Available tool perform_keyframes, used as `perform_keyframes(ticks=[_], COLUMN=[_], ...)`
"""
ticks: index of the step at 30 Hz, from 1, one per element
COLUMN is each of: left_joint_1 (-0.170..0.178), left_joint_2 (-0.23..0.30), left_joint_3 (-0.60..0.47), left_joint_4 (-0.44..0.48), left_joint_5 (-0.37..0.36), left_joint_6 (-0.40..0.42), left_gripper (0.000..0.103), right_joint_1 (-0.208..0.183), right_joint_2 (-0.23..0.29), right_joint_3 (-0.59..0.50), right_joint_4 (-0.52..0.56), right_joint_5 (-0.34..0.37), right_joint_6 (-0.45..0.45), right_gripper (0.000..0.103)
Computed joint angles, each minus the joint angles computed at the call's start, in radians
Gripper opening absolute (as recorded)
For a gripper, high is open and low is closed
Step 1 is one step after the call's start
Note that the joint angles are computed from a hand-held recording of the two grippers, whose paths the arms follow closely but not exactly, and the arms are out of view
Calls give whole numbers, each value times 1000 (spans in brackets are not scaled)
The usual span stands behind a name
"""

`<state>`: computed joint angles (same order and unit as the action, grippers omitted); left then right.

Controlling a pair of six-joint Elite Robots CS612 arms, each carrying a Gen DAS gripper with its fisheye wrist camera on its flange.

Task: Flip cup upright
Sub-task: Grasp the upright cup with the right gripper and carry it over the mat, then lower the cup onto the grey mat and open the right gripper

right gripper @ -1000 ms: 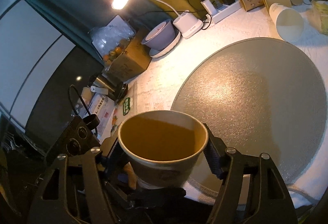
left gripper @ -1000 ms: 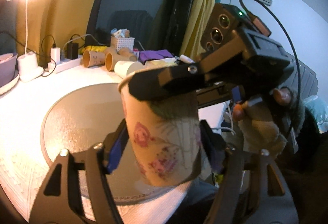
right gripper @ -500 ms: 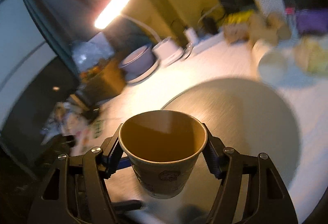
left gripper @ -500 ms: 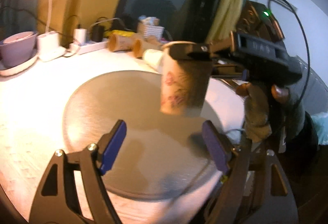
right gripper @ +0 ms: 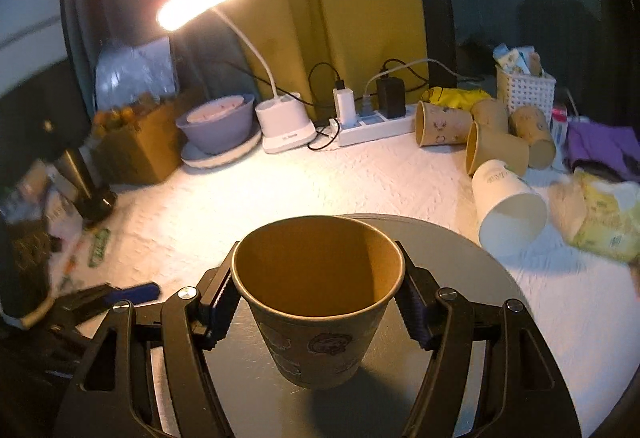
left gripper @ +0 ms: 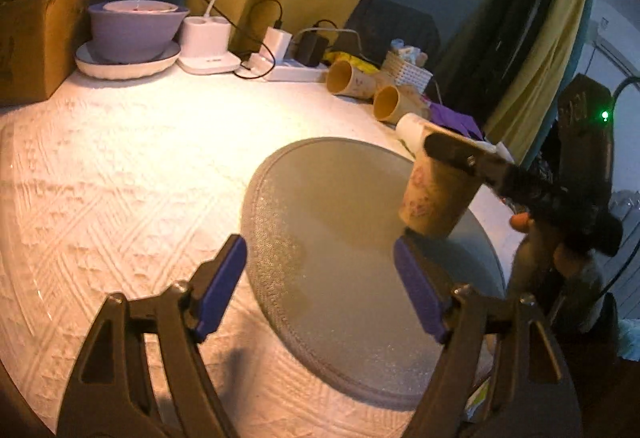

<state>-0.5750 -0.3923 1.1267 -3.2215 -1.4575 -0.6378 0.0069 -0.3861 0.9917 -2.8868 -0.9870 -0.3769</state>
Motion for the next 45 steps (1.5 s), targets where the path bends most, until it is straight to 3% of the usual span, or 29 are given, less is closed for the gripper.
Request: perform_keyframes(ticks=[9, 23, 40, 43, 45], left_joint_1=[-6, -15, -55, -66, -74], left_joint_2=[1, 0, -33, -43, -50], left_joint_3=[-2, -4, 39, 58, 69], left_joint_4=[-3, -6, 11, -27, -49], left_joint_5=[-27, 3, 37, 51, 61], left_joint_6=[39, 69, 154, 170, 185], left_gripper=[77, 77, 78, 88, 88], right_joint_1=[23, 17, -18, -24, -28], right_joint_2=[15, -15, -99, -123, -138], right_joint_3=[-3, 62, 222, 265, 291], right_joint_4=[-43, -81, -120, -131, -146], right_joint_5=[-104, -170, -128, -124, -128], right_joint_6=[-47, -39, 28, 22, 25], right_gripper=[72, 74, 77, 77, 77])
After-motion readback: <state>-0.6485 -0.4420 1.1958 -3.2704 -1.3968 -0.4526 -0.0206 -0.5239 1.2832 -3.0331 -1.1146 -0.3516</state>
